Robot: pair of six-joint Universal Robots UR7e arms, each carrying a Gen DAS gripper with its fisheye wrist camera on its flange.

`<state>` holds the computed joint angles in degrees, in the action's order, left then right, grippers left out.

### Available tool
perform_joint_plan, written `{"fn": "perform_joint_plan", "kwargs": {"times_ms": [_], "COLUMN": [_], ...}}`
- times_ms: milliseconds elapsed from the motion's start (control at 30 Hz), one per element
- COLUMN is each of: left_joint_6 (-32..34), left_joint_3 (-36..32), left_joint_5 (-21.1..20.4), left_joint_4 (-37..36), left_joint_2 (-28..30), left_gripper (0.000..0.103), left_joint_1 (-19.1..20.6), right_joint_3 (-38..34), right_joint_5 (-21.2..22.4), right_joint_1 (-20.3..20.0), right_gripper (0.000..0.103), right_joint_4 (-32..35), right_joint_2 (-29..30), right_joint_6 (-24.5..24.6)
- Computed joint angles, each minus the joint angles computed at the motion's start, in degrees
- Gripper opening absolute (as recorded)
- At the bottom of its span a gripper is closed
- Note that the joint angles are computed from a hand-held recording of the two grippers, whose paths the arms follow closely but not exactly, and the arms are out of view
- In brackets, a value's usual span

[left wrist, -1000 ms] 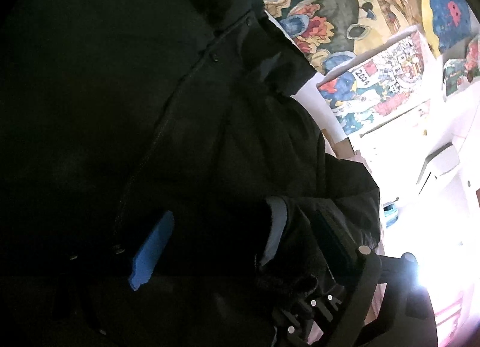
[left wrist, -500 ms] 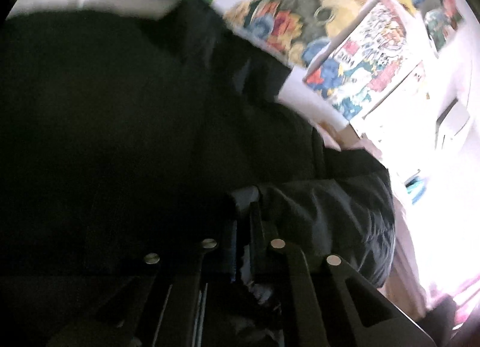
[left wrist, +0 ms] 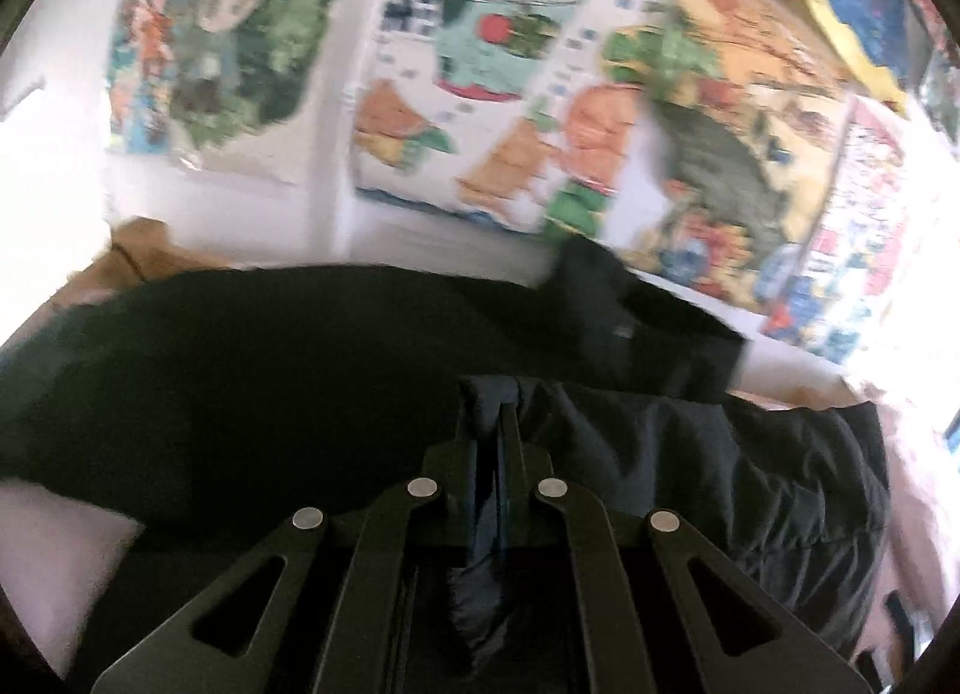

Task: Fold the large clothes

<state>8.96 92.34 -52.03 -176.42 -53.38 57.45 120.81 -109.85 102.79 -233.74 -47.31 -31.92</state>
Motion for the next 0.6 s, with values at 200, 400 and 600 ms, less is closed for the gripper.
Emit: {"fn": "perform_joint_plan", "kwargs": {"times_ms": [200, 400, 600], "left_joint_6": [0.7, 4.3, 8.6], "left_joint_3": [-2.2, -5.6, -8.2], "left_joint_5": [2.5, 1.9, 6.3], "left_joint_4": [-3.1, -3.1, -2.9], "left_joint_2": [1.3, 3.4, 6.9], "left_gripper": [0.003, 0.003, 0.005], "left_joint_1": [4.1, 6.2, 7.0], "right_joint_3": [-6.8, -11.7, -15.0], "right_joint_5": [-7.6, -10.0, -13.8], "right_joint_1": [-2.0, -4.1, -4.7], "right_gripper": [0.082, 0.046, 0.048], "right_joint_4": [9.5, 18.9, 19.7], "right_joint_2": [1.0, 3.5, 7.7], "right_joint_6": [2.5, 2.9, -0.5]}}
